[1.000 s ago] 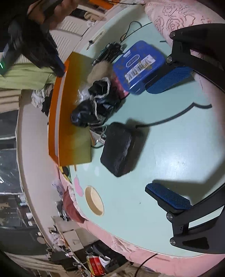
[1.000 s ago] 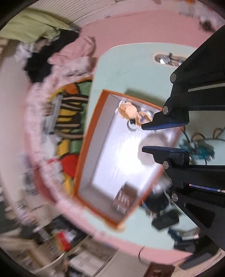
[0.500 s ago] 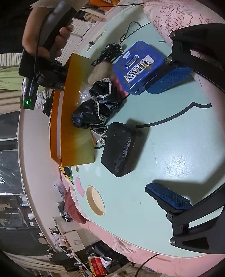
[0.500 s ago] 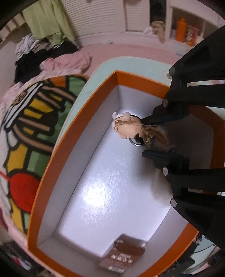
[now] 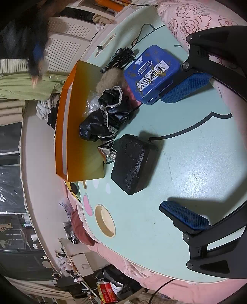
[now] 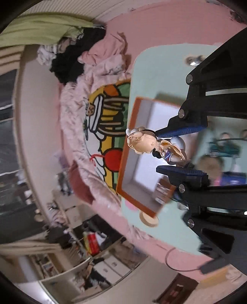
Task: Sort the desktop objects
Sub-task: 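Reach into the box and grasp the small figurine with the right gripper, then lift the figurine out and set it beside the green toy car, right gripper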
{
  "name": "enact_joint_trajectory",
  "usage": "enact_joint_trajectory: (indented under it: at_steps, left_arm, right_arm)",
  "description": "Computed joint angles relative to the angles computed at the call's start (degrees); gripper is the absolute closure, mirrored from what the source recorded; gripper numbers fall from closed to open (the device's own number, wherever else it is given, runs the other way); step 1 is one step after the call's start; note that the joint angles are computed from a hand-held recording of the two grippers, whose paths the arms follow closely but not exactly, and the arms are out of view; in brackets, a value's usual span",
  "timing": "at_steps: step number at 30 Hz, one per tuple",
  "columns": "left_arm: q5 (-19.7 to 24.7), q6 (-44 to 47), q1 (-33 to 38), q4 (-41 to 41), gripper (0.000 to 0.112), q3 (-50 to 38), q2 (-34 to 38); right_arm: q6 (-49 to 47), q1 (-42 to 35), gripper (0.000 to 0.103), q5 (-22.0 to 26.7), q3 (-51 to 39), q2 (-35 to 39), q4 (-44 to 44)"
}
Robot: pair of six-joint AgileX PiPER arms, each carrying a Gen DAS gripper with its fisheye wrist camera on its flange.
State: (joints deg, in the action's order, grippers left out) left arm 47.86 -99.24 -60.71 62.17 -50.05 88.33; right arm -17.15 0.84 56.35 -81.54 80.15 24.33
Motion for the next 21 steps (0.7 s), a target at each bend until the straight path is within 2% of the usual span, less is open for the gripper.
enact_joint_trajectory:
  at_steps: [3, 6, 8, 10, 12, 14, 15, 17, 19, 21]
  left_arm:
    - [0.1, 0.1, 0.0, -0.1, 0.01, 0.0, 0.0]
    - [0.1, 0.1, 0.0, -0.1, 0.01, 0.0, -0.1]
    - [0.1, 0.1, 0.0, -0.1, 0.01, 0.0, -0.1]
    - [0.1, 0.1, -0.1, -0.1, 0.01, 0.0, -0.1]
    - [0.1, 0.1, -0.1, -0.1, 0.01, 0.0, -0.2]
    - [0.0, 0.3, 0.0, -0.1, 0.01, 0.1, -0.3]
    - [0.1, 0.1, -0.1, -0.1, 0.01, 0.0, -0.2]
    - [0.1, 0.1, -0.1, -0.1, 0.01, -0.1, -0.2]
    - [0.2, 0.2, -0.2, -0.2, 0.01, -0.1, -0.1]
    - [0.2, 0.1, -0.2, -0.2, 0.01, -0.2, -0.1]
  right_arm:
    - [-1.8, -0.8, 0.075, -3.3, 12.9, -7.7, 1.2]
    - [-3.8, -0.6, 0.074, -10.2, 22.7, -8.9, 3.3]
    - [-7.3, -0.8, 0.074, -13.2, 25.0, -6.1, 7.9]
    - [-11.9, -1.5, 0.074, -14.2, 25.2, -3.8, 13.6]
    - [-11.3, 0.6, 0.074, -16.7, 24.3, -2.9, 13.5]
    - [-12.3, 2.7, 0.073, -21.7, 25.8, -4.7, 15.0]
    - [-13.7, 2.8, 0.07, -22.9, 26.8, -5.9, 16.8]
    - [-16.7, 2.5, 0.042, -24.5, 29.9, -9.3, 20.5]
    - [-14.5, 3.6, 0.039, -25.9, 33.0, -13.1, 17.9]
    - [-8.4, 6.2, 0.039, -27.0, 36.4, -16.9, 10.1]
